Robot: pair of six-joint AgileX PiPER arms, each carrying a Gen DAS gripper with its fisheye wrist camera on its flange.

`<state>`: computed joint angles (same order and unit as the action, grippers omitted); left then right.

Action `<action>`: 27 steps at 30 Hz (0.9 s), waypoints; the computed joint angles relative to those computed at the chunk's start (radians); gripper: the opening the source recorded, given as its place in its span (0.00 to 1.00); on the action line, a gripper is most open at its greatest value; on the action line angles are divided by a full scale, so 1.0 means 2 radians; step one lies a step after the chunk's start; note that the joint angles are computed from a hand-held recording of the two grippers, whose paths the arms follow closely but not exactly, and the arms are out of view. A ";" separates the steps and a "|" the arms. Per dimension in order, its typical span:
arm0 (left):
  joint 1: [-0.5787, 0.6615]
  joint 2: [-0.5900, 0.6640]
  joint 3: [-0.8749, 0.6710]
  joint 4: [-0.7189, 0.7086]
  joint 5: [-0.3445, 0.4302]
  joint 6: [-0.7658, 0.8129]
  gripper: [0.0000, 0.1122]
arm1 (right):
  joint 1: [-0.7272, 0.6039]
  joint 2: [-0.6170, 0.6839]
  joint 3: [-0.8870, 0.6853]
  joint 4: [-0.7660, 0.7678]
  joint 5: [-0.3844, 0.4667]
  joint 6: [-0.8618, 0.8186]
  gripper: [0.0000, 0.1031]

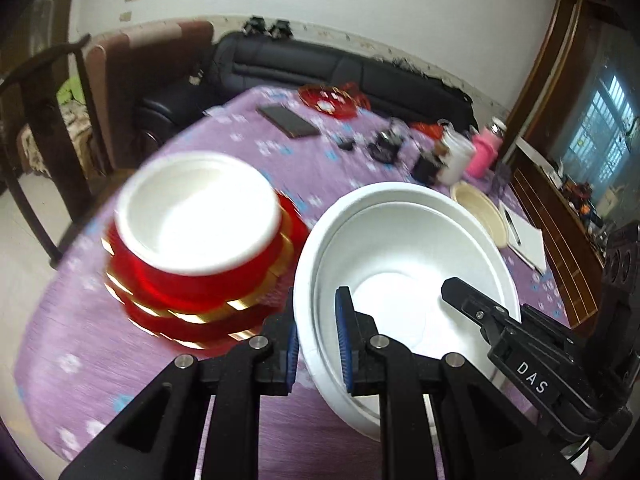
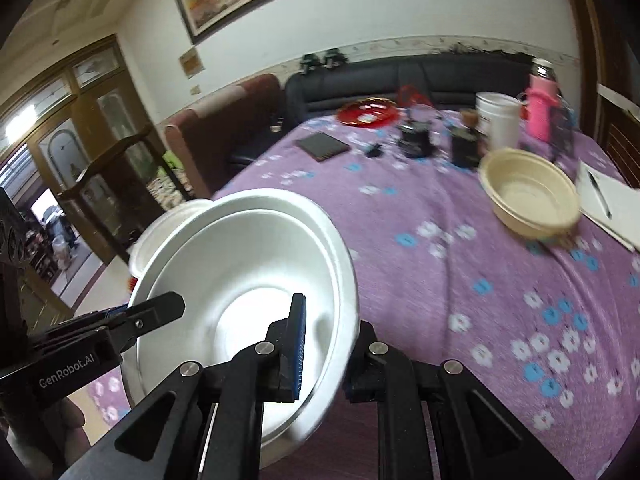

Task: Organize plates and bowls
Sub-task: 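Carry the second white bowl over the stack, then lower the second white bowl into the first bowl and open both grippers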

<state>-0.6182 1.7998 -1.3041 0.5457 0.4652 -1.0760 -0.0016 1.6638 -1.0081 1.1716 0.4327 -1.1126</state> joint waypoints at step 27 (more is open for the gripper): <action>0.154 0.046 -0.084 -0.069 0.049 0.134 0.15 | 0.177 0.193 -0.332 -0.445 0.039 0.472 0.16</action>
